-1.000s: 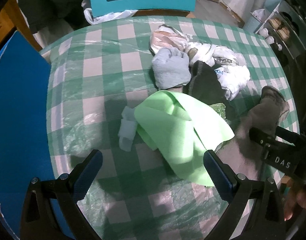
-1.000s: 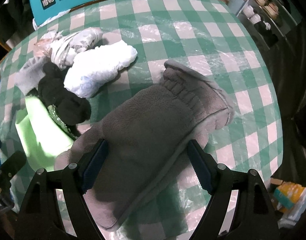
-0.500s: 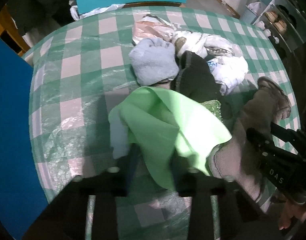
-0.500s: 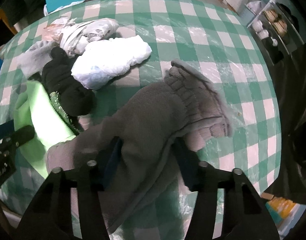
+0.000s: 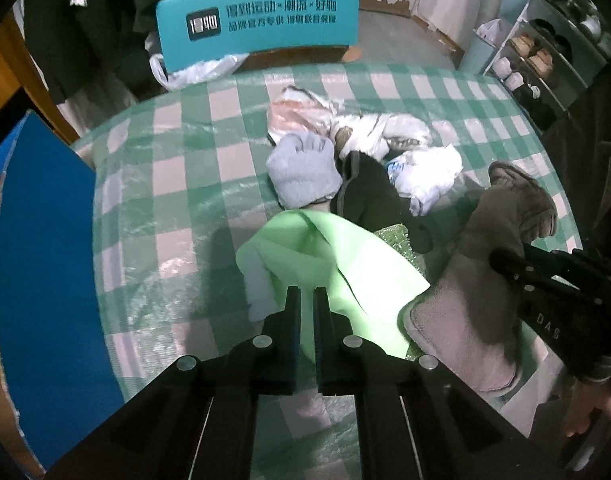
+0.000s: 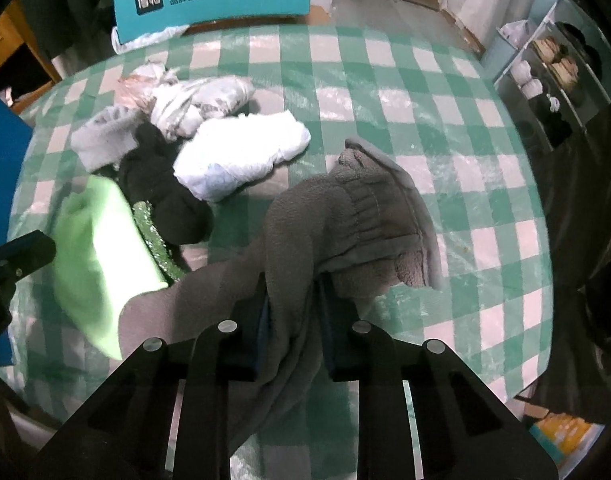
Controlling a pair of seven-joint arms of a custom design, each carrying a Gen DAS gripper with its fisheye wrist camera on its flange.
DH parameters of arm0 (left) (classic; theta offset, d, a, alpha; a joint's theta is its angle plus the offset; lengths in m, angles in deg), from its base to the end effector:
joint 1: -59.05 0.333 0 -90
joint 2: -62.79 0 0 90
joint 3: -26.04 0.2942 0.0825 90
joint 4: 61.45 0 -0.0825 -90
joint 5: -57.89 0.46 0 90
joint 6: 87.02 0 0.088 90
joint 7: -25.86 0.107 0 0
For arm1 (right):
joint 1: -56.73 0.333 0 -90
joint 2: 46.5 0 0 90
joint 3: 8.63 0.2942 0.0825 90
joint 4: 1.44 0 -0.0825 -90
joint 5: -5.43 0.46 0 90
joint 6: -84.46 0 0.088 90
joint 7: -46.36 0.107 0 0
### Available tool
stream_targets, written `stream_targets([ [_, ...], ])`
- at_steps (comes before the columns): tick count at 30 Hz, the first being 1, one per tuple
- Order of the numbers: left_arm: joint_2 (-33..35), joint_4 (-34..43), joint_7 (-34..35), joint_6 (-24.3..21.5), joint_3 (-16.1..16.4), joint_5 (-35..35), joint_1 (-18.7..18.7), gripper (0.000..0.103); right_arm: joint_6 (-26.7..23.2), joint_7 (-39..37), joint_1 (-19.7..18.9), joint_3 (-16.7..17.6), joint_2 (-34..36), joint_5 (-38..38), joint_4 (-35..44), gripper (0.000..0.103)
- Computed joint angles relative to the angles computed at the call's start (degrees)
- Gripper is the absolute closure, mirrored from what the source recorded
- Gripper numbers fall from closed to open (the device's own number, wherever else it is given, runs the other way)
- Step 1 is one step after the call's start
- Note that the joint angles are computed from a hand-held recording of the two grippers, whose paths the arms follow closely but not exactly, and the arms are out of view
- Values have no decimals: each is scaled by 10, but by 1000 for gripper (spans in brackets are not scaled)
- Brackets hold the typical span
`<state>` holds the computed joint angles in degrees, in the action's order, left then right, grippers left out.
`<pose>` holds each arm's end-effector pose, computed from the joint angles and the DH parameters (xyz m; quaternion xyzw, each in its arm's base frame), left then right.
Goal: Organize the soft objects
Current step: 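Lift the grey mitten with the right tool while the left tool reaches the green cloth, then close the left tool on the light green cloth and lift it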
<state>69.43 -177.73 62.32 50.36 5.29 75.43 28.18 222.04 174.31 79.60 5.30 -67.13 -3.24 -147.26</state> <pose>0.4129 -0.5135 0.3584 -0.6407 0.7505 -0.1416 0.0790 0.4096 0.2973 0.3493 -0.7259 0.6733 -0.1116 0.0858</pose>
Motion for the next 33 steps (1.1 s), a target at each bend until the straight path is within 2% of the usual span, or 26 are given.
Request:
stream_targets([
  [7,-15,-19,2,13,-1,-13,4,97,6,0,-1,3,-39,-2,-16,84],
  [9,-11,-23,-2,12,0,-27,6,94,8,-4,-2,3,-50,2,-23,84],
  [12,-3,-25,-2,17,1,-42,9,72,7,-13,-4,0,-65,9,-30,84],
  [14,-1,-23,-12,20,2,-27,6,50,6,-16,-8,3,-73,7,-33,84],
  [17,8,-12,-25,20,4,11,1,35,5,-19,-14,7,-85,1,-39,84],
  [19,21,2,-24,17,4,29,-3,29,7,-20,-16,7,-90,2,-42,84],
  [24,57,39,-10,-2,7,42,-9,27,11,-27,-20,6,-93,7,-45,84],
  [28,69,46,-4,7,9,35,-9,28,13,-30,-24,6,-93,7,-48,84],
  [30,76,51,0,6,10,30,-9,32,15,-32,-24,4,-94,11,-50,84],
  [32,79,54,-5,3,13,38,-12,45,18,-33,-25,3,-94,13,-51,84],
  [33,80,55,-1,6,12,37,-11,48,19,-34,-26,2,-94,15,-51,84],
])
